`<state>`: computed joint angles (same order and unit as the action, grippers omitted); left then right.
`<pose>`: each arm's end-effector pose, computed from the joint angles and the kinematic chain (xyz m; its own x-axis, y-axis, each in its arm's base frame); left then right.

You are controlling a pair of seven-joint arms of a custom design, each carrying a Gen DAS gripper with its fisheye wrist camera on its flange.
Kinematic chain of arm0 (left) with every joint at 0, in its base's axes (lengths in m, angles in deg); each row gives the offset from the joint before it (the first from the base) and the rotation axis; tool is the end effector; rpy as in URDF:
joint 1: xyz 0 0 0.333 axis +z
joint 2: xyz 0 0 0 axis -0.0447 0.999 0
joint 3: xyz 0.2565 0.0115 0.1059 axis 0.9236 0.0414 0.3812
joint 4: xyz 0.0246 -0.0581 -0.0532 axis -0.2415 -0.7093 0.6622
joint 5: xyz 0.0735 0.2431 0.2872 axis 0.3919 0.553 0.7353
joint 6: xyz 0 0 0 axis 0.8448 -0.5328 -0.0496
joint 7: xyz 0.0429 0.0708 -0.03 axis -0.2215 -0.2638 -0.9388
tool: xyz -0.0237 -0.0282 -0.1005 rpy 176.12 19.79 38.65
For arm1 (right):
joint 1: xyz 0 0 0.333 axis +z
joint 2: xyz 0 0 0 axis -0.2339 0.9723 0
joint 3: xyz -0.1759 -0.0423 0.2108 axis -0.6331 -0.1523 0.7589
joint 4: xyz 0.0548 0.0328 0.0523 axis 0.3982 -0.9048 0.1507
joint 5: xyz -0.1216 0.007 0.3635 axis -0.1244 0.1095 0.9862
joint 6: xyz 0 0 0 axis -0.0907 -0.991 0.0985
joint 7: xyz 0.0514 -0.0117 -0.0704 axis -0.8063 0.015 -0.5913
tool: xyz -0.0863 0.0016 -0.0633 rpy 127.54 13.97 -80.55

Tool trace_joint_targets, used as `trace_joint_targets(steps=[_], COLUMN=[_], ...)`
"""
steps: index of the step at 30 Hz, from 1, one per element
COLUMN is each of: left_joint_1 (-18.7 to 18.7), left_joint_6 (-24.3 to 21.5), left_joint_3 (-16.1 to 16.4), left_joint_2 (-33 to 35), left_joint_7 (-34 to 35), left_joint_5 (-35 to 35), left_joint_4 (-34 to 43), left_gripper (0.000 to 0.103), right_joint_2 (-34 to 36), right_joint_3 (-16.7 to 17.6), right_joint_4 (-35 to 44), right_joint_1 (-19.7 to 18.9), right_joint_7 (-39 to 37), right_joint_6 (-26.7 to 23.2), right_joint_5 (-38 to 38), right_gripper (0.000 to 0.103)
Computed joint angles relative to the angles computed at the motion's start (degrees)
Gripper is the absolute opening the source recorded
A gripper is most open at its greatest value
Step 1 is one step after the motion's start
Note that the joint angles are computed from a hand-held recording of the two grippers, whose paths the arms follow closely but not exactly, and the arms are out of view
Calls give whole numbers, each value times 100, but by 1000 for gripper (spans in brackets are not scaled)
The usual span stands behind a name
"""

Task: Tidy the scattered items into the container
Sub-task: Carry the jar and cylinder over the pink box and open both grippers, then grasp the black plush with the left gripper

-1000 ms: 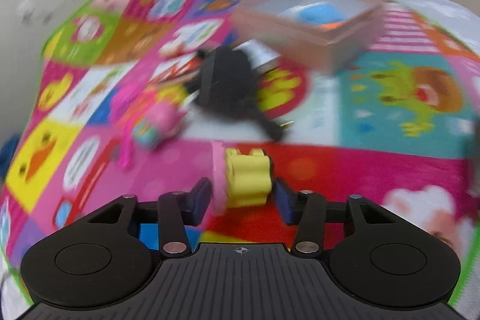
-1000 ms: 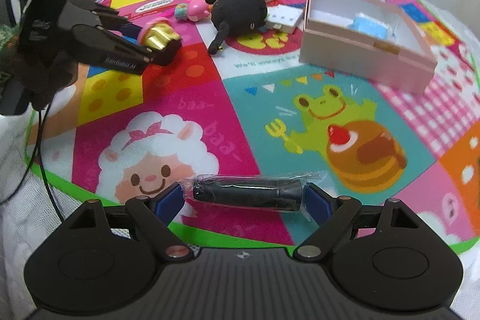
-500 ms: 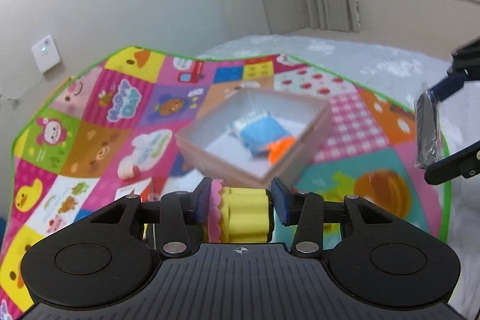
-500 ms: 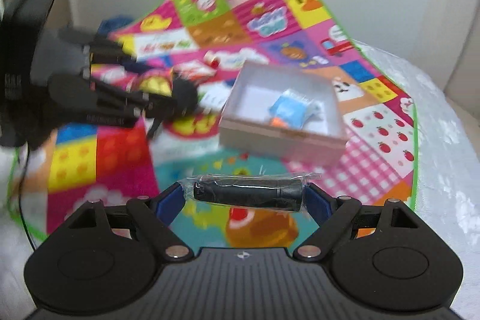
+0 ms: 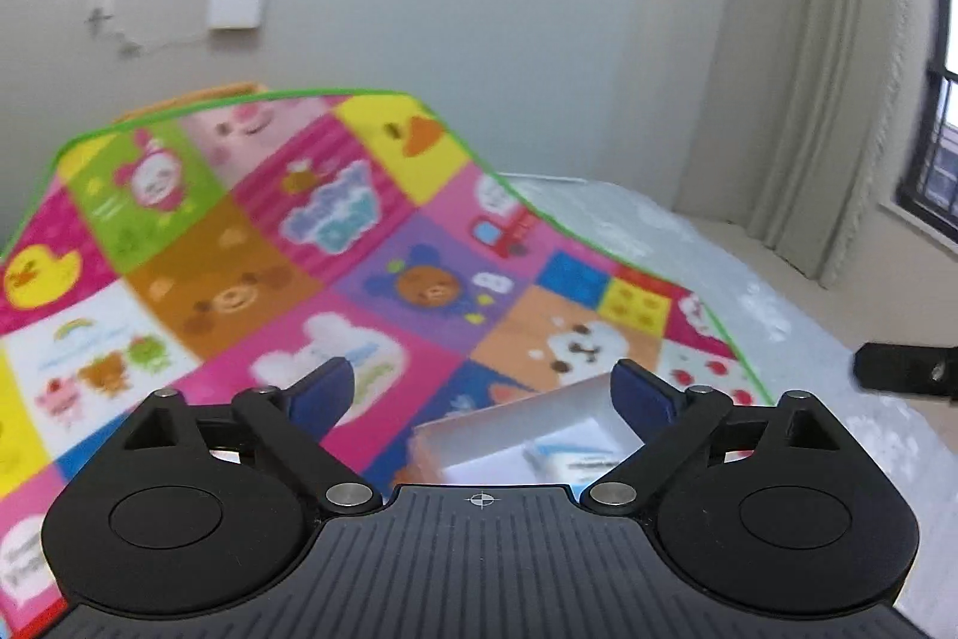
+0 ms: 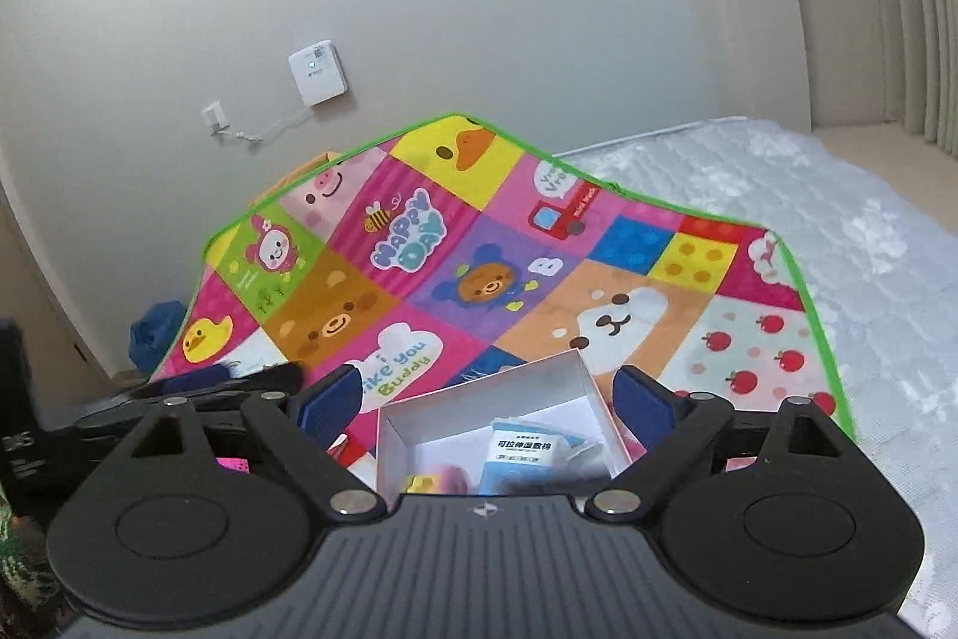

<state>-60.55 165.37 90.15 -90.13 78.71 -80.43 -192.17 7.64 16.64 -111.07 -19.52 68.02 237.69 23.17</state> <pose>0.4763 -0.0955 0.4806 -0.3473 -0.9281 0.1339 -0.4865 0.0563 -0.8719 0.3951 0.2095 0.5252 0.0041 -0.9577 -0.2879 -0.5185 0.2441 -0.8195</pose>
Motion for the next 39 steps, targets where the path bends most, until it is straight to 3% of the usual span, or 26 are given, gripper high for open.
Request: trace_joint_targets(steps=[3, 5, 7, 10, 13, 16, 18, 22, 27, 30, 35, 37, 39], left_joint_1=[1182, 1802, 2222, 2697, 3454, 4178, 4622, 4901, 4894, 4920, 5020, 5059, 5084], left_joint_6=[74, -178, -428, -1181, -1663, -1828, -1807, -1725, -1687, -1811, -2078, -2033, -1957], left_joint_3=[-724, -1028, -1157, -1131, -1470, -1774, -2015, -1901, -1539, -1484, -1450, -1459, -1507], left_joint_2=[-86, -252, -445, -764, -852, -977, -1020, -1253, -1602, -1697, -1988, -2093, -2108], left_joint_7=[154, 282, 455, 770, 873, 1056, 1116, 1512, 1927, 2147, 2603, 2789, 2937], left_joint_5=[406, 611, 599, 536, 597, 740, 812, 584, 23, -221, -552, -673, -793], left_joint_4=[-572, -962, -1319, -1635, -1809, -2009, -2107, -2200, -2226, -2213, -2329, -2414, -2466], left_gripper=[101, 101, 102, 102, 102, 102, 102, 102, 103, 103, 103, 103, 103], right_joint_2=[108, 430, 854, 1613, 2452, 3207, 3591, 4283, 5328, 6148, 7644, 7704, 7414], right_joint_3=[60, -52, -27, 248, 444, 595, 531, 159, -305, -507, -992, -1095, -1126], right_joint_4=[55, 211, 449, 999, 1682, 2441, 2803, 3528, 4813, 5868, 7912, 7951, 7538], right_joint_1=[-26, 252, 495, 680, 990, 1253, 1475, 2039, 2954, 3438, 4290, 4328, 4267], right_joint_7=[-67, -105, -87, -78, -154, -110, 202, 1277, 1024, 662, -59, -36, -36], right_joint_6=[-182, -375, -567, -910, -1438, -2134, -2334, -2658, -2802, -3089, -4276, -4305, -4086], right_joint_5=[-110, -83, -180, -640, -1122, -2077, -2566, -3418, -4620, -4575, -4273, -4027, -3803], right_gripper=[95, 95, 95, 95, 95, 95, 95, 95, 80, 80, 80, 80, 72])
